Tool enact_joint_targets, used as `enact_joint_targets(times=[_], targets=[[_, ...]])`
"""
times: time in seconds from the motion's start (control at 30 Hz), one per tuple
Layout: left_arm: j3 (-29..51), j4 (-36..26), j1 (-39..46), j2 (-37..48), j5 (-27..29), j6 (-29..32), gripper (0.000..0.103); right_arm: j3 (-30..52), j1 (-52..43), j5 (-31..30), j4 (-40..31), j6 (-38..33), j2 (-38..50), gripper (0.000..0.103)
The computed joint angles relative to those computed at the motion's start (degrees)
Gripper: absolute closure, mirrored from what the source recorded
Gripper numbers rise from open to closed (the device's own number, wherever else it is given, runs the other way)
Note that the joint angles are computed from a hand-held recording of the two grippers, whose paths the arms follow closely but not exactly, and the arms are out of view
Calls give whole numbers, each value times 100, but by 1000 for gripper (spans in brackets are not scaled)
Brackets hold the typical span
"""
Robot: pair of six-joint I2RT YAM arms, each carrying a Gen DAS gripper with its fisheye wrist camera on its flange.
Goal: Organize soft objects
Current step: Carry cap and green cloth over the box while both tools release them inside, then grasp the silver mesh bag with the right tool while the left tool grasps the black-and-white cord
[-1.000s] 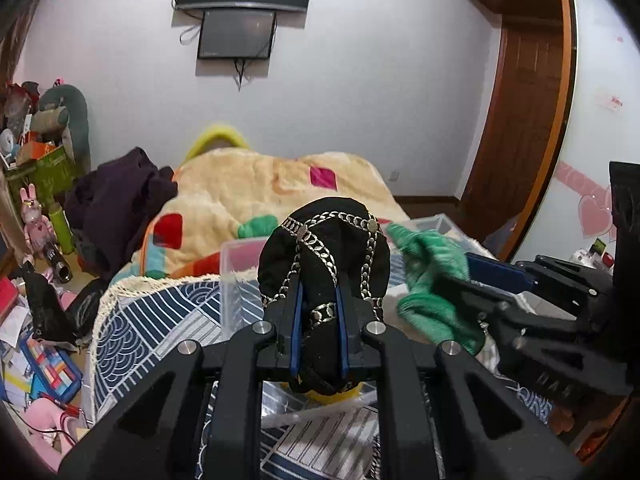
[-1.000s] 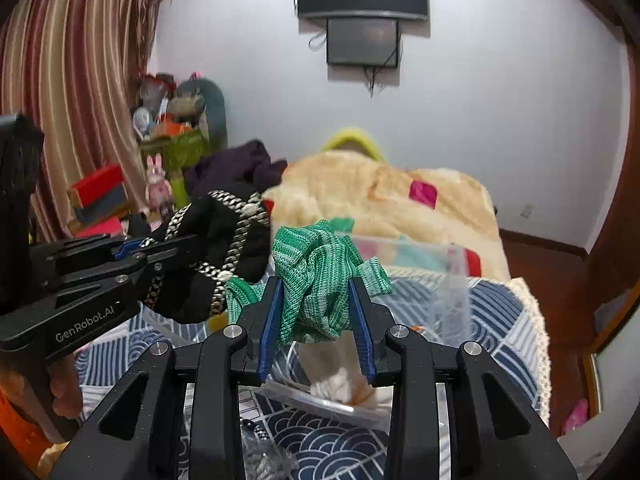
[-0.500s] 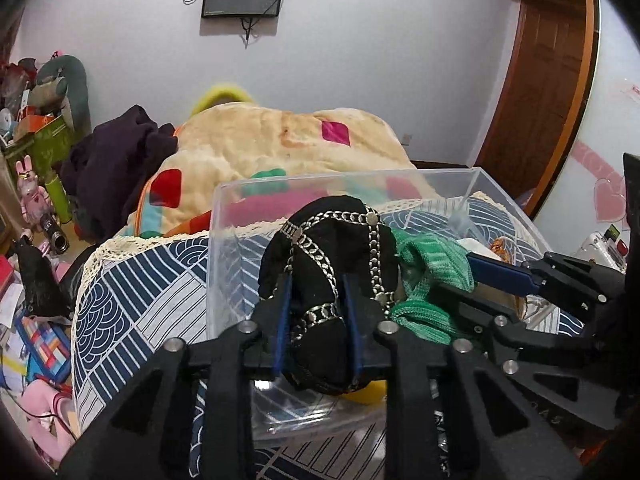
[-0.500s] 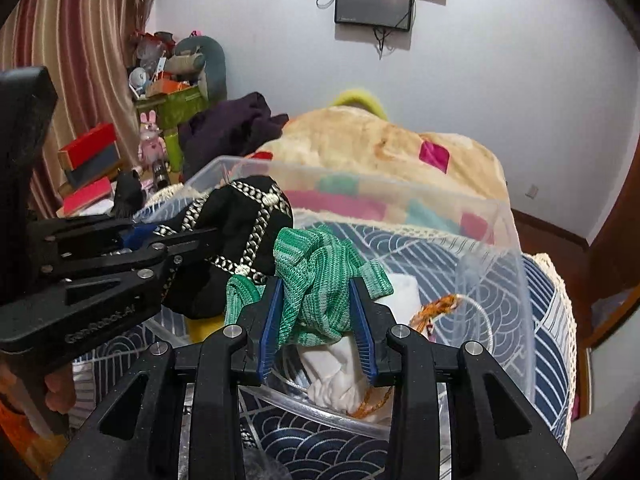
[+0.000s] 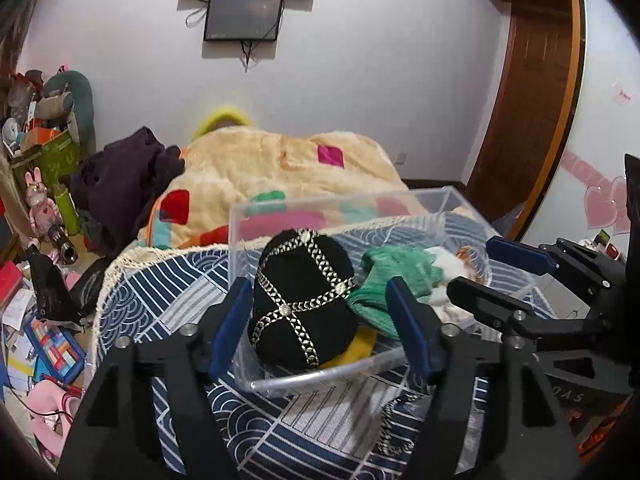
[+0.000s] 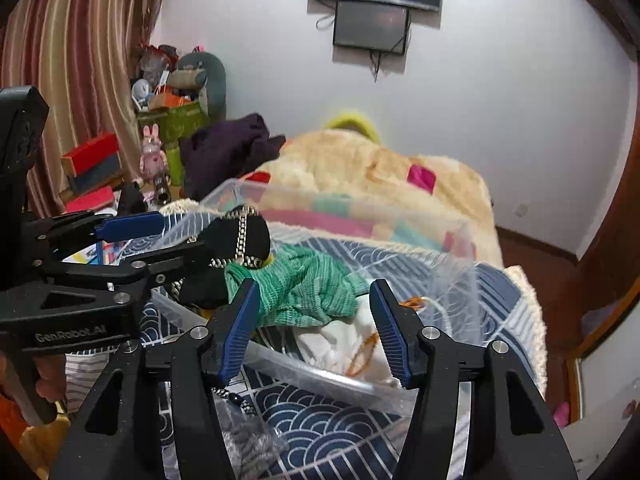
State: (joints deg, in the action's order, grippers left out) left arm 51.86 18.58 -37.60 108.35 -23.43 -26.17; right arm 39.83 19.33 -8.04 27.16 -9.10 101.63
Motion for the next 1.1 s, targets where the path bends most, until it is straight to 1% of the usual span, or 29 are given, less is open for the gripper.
enact_joint_targets(times=[0.03,0.07,0.1,0.13,0.17,0.2,0.27,0.33,0.43,0.6,0.8,0.97,1.03,1.07,1.1], targets=[[-85,16,-58,-122,-93,10,28,-130,-16,-4,109,31,-122,39],[-182,43,-125,-252,-203,21,25,-257,-39,-19,211,64,-248,37],[-287,80,-193,-383,-308,29,23,-433,-77,-47,328,102,-428,31],[-355,93,-246,-478,-389,30,19,-522,-104,-70,403,134,-522,26],[-433,104,-304,-580,-472,25,14,-657,-136,-98,500,175,-654,24],[-516,132,-361,-674,-554,23,12,-779,-170,-133,563,207,-783,21],[-685,180,-488,-846,-741,15,4,-924,-180,-156,584,240,-945,19],[-764,127,-620,-918,-926,-21,0,-1043,-175,-133,645,260,-1012,15],[-808,-49,-764,-918,-975,-73,0,-1241,-119,-7,871,265,-979,7],[-963,-111,-923,-783,-943,-187,0,-1442,-57,-51,1013,325,-759,7],[-1211,76,-893,-456,-480,-553,0,-1383,18,-294,998,513,-140,7],[-1303,406,-779,-56,-82,-753,0,-1183,17,-454,819,529,326,8],[-1246,510,-732,131,32,-806,2,-1116,-3,-573,731,551,450,17],[-1223,575,-707,211,125,-814,9,-1070,-6,-607,676,549,506,20],[-1167,635,-665,314,310,-808,14,-988,-32,-692,588,537,596,27]])
